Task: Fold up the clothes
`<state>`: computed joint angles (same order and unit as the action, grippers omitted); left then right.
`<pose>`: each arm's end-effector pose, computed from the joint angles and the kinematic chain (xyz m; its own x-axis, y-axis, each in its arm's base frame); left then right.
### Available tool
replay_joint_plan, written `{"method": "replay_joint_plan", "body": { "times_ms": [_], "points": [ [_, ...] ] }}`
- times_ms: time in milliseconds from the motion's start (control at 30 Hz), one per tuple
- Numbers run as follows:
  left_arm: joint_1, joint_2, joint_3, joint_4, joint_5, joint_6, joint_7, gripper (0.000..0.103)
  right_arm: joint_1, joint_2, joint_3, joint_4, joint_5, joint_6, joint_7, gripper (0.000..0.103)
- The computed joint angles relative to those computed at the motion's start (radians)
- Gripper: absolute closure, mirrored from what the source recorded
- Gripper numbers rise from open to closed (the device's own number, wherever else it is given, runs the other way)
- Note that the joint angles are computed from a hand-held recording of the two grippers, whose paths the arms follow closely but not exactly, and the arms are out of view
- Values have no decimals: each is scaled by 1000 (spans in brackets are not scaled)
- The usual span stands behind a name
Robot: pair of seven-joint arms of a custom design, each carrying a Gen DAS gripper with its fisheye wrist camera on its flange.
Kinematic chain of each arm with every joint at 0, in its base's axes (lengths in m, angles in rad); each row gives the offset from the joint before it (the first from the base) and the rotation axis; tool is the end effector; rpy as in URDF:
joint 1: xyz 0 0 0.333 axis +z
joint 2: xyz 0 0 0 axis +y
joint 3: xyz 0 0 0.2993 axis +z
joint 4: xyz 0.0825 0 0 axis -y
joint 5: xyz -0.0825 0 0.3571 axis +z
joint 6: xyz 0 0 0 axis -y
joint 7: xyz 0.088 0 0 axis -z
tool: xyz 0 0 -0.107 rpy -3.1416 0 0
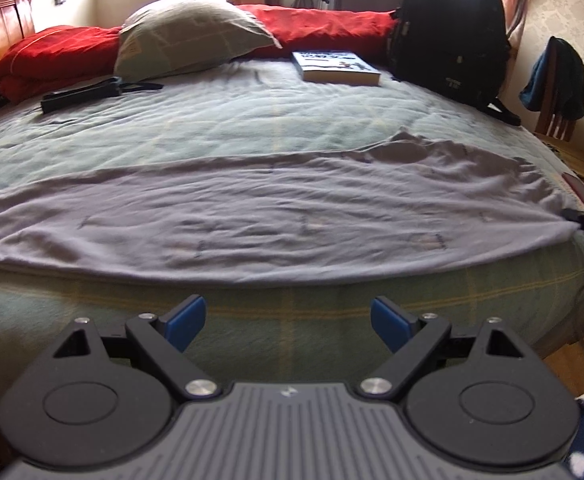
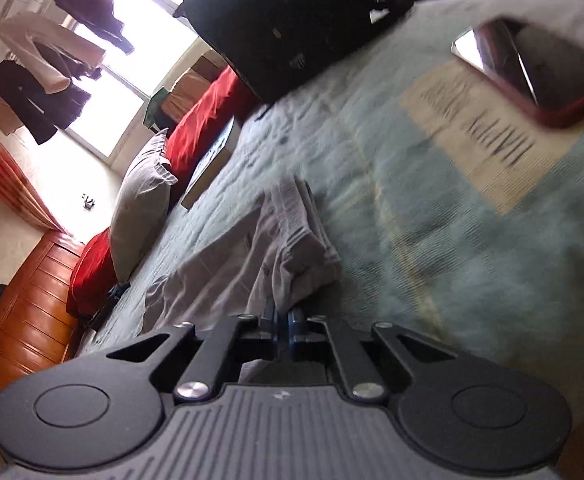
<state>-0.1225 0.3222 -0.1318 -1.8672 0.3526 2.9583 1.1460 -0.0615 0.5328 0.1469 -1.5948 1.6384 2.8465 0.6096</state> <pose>0.6224 -0.1769 0.4344 -0.1473 -0.9877 0.0516 -0.7082 0.0689 -0.7026 0.6786 -0.0108 0.3587 -0.0789 -0.6997 -0.7100 -0.5922 0.6059 -0.5313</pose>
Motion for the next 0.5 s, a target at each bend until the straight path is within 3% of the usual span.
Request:
{"method": "replay_joint_plan", "body": {
  "times_ms": [67, 167, 267, 333, 433, 500],
  "points": [
    [4, -2, 6, -1, 10, -5, 9, 13, 15, -22, -10, -27, -49, 20, 36, 95],
    [-8, 0, 36, 7, 49, -8, -9, 13, 92, -35, -74, -72, -319, 105, 320, 77],
    [-8, 0, 61, 18, 90, -4, -27, 13, 98, -79, -59, -120, -365, 213, 376, 61],
    [5, 11, 64, 41, 98, -6, -20, 13, 117, -93, -59, -125, -440, 269, 391, 59],
    [-1, 52, 91, 113, 139, -27, -28, 13, 112, -80, -20, -65, -533, 248, 378, 52],
    [16, 96, 79, 179, 137, -39, 6, 13, 153, -42, -47, 13, -686, 164, 438, 40]
  ]
}}
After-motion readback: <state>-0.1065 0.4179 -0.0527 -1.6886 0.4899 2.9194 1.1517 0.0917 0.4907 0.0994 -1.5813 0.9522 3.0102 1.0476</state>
